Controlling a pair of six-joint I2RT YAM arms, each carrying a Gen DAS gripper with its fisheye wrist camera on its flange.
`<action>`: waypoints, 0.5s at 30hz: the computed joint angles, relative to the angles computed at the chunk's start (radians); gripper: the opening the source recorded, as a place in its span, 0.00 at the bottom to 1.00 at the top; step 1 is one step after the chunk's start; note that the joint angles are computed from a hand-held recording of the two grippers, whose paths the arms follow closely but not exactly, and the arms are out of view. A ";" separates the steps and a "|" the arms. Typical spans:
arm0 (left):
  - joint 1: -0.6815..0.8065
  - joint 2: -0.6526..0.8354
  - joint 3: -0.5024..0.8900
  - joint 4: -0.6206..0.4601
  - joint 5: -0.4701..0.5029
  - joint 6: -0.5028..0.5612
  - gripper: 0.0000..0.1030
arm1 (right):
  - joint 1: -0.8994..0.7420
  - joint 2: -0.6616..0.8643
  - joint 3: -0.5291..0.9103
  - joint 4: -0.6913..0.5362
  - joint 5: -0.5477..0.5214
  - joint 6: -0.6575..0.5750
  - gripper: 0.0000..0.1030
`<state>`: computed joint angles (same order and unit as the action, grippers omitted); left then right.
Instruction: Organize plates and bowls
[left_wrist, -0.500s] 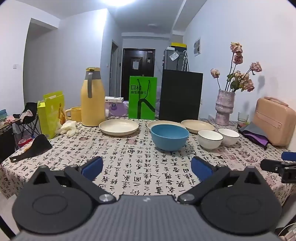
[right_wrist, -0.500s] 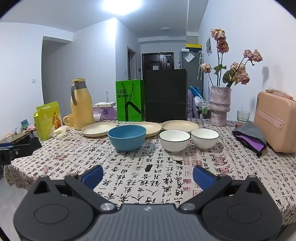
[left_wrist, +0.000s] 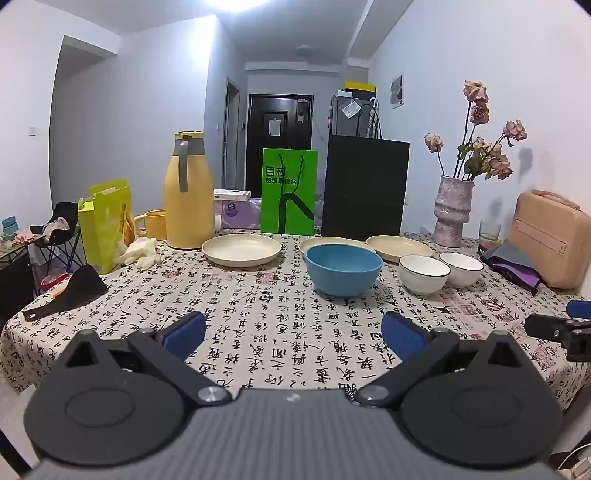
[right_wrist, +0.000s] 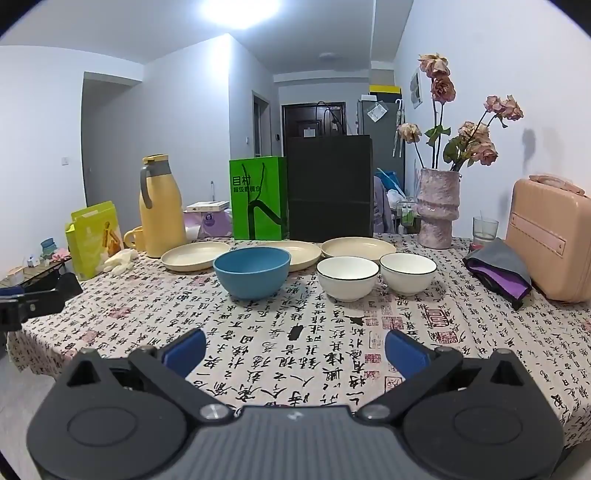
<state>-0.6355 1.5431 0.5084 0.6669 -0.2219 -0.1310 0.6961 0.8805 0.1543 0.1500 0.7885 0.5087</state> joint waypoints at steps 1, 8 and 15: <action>-0.001 -0.002 0.000 -0.002 -0.002 -0.001 1.00 | 0.000 -0.001 0.001 -0.002 -0.001 0.000 1.00; 0.000 -0.007 0.000 -0.005 -0.002 0.001 1.00 | 0.003 0.008 0.004 0.005 0.003 -0.002 1.00; 0.002 -0.014 -0.001 -0.010 0.000 0.000 1.00 | 0.005 0.006 0.003 0.004 0.006 -0.001 1.00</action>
<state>-0.6337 1.5290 0.5076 0.6564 -0.2223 -0.1308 0.7007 0.8866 0.1569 0.1543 0.7949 0.5074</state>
